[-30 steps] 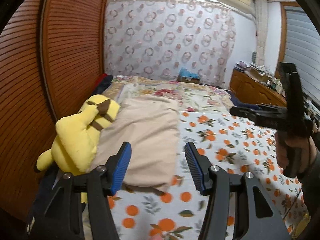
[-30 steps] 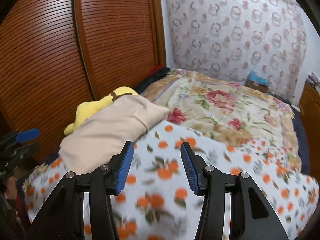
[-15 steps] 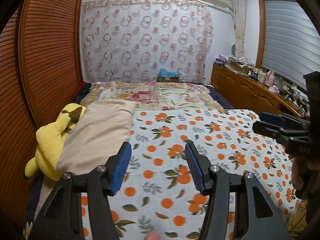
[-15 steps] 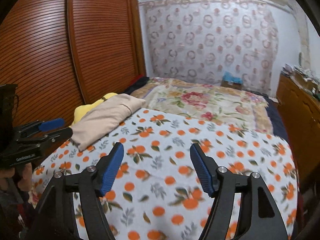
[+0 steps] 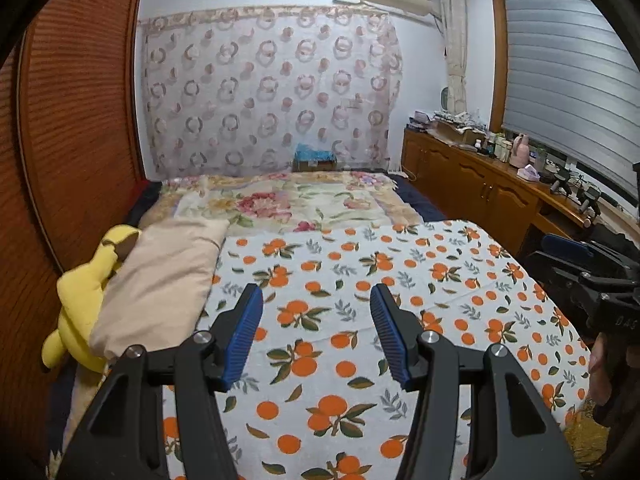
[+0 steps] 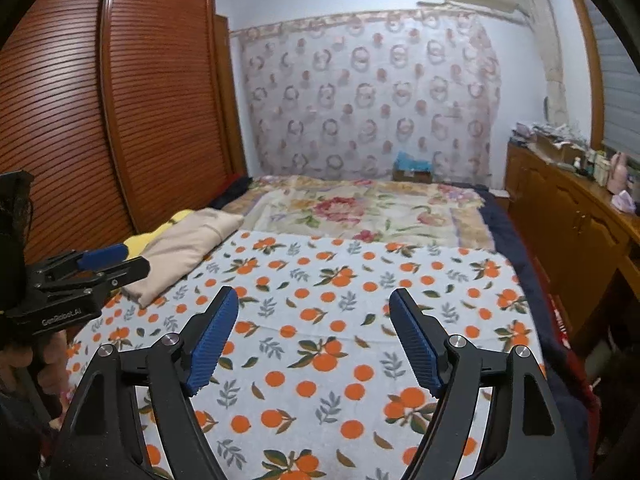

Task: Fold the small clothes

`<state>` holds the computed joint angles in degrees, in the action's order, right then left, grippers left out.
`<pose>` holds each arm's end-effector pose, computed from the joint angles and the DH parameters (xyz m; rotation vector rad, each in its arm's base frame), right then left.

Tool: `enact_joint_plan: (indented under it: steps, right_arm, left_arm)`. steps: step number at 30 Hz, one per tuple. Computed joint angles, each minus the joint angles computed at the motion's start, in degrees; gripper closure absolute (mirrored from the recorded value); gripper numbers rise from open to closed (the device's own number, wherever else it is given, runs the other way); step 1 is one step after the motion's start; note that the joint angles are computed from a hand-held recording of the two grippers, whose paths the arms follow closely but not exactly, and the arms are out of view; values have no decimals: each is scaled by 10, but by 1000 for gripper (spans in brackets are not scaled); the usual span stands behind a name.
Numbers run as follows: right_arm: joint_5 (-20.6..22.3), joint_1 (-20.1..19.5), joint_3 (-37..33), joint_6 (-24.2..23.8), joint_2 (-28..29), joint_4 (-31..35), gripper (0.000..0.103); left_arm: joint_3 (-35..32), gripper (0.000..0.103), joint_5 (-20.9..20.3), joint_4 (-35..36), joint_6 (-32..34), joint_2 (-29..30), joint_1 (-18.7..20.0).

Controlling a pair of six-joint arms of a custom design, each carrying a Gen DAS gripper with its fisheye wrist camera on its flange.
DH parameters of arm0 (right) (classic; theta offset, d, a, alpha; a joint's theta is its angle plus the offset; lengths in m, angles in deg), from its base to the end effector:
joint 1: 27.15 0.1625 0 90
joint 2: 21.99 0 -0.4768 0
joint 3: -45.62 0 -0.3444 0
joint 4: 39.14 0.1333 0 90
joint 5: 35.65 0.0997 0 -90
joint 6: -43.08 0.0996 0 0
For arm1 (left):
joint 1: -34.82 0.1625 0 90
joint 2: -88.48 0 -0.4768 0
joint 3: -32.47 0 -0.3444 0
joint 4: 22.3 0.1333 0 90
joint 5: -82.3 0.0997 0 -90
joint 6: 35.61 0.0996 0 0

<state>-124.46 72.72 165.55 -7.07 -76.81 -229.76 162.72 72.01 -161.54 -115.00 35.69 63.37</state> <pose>0.2291 -0.5272 0.2167 1.4196 -2.4391 0.8585 -0.2782 -0.4147 0.1432 0.0974 1.9359 -1.3322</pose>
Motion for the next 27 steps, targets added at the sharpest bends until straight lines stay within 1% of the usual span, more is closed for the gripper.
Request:
enact_joint_plan:
  steps: [1,3,7,9,10,12,15,18,20,24,27]
  right_arm:
    - [0,0,1,3,-2,-6,23]
    - [-1,3,5,11,-6,-25,23]
    - [-3,8,14,15,-11,-64,23]
    - [-3,9,17,18,-14,-78,23]
    - [-3,10,17,20,-15,-83,23]
    - [-4,11,19,22,-17,-93,23]
    - [-4,10,23,21,-20,-107,23]
    - [-7,11,24,20,-18,-120,23]
    - [-8,11,27,18,-18,-130,23]
    - [-7,10,31,17,-19,-132,23]
    - [-6,9,31,18,-19,-131,23]
  left_arm:
    - [-5,48,2,26,-17,-5,-3]
    - [-12,48,6,56,-35,-12,-9]
    - [-37,48,12,182,-118,-29,-20]
    - [-40,48,14,194,-125,-33,-23]
    - [-44,48,17,214,-138,-36,-26]
    - [-58,48,23,284,-183,-44,-32]
    - [-68,48,28,315,-199,-45,-36]
    - [-78,48,29,357,-226,-48,-40]
    - [-85,48,29,394,-256,-50,-41]
    - [-90,48,27,417,-274,-49,-41]
    - [-85,48,26,401,-263,-49,-42]
